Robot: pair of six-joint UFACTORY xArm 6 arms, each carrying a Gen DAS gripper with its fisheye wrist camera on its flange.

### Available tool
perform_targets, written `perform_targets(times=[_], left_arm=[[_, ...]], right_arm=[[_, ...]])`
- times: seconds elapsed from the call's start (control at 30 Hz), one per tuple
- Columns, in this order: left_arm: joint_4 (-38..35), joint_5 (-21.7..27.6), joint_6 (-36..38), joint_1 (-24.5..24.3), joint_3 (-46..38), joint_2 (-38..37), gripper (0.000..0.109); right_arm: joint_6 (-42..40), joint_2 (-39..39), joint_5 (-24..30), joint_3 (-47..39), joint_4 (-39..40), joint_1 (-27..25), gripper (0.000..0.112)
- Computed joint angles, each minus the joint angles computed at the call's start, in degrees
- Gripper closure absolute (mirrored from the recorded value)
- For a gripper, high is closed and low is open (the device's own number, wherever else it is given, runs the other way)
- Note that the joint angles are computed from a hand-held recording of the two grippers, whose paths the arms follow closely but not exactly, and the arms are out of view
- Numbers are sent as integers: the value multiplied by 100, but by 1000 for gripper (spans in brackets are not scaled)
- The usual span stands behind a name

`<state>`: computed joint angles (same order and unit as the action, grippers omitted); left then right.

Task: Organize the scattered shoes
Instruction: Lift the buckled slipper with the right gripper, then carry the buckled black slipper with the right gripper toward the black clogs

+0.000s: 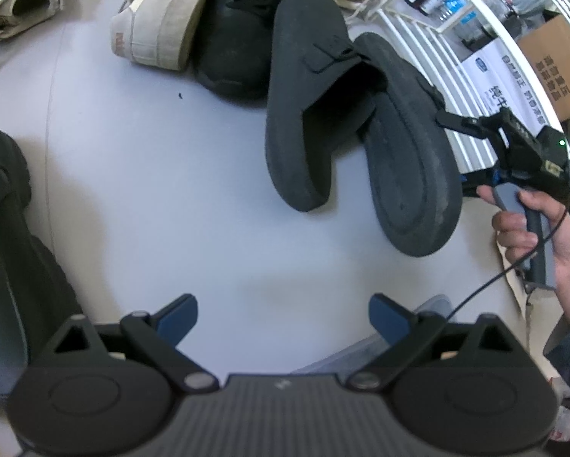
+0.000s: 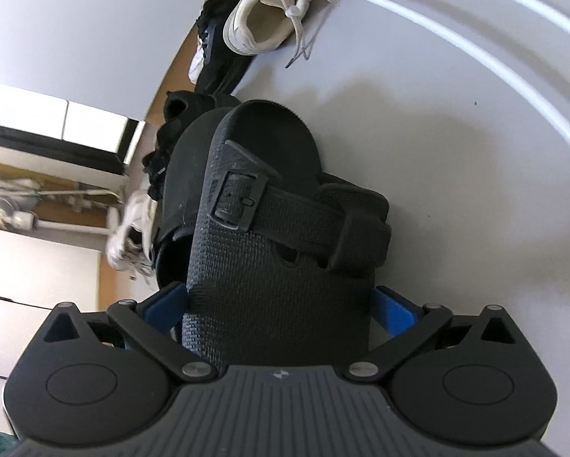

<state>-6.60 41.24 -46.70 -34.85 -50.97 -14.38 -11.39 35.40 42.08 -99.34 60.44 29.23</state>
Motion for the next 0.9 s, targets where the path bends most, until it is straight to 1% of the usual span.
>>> perform_targets(times=[0.13, 0.17, 0.2, 0.3, 0.37, 0.4, 0.53, 0.6, 0.67, 0.8, 0.9], left_arm=[[13, 22, -47, -8, 7, -24, 11], [14, 28, -61, -7, 10, -28, 11], [14, 35, -67, -1, 8, -29, 11], [20, 38, -90, 13, 45, -65, 11], [17, 37, -106, 23, 70, -88, 11], [7, 30, -99, 30, 82, -96, 11], [-10, 0, -85, 54, 153, -149, 11], [-14, -6, -94, 67, 180, -172, 11], [-15, -18, -106, 85, 227, -215, 11], [-19, -42, -116, 109, 290, -267, 11], [-17, -44, -132, 110, 298, -267, 11]], right_arm=[[576, -62, -250, -116, -1077, 192, 9], [702, -52, -266, -170, -1317, 222, 9], [1025, -35, -237, -284, -1788, 283, 9], [1523, 10, -149, -461, -2414, 359, 9], [1738, 47, -43, -578, -2706, 379, 9], [1927, 88, 90, -708, -2972, 394, 9], [2206, 142, 330, -914, -3500, 429, 9], [2254, 128, 368, -918, -3624, 434, 9], [2350, 84, 457, -922, -3918, 463, 9], [2567, -49, 460, -808, -4788, 632, 9], [2868, -66, 423, -801, -5215, 727, 9]])
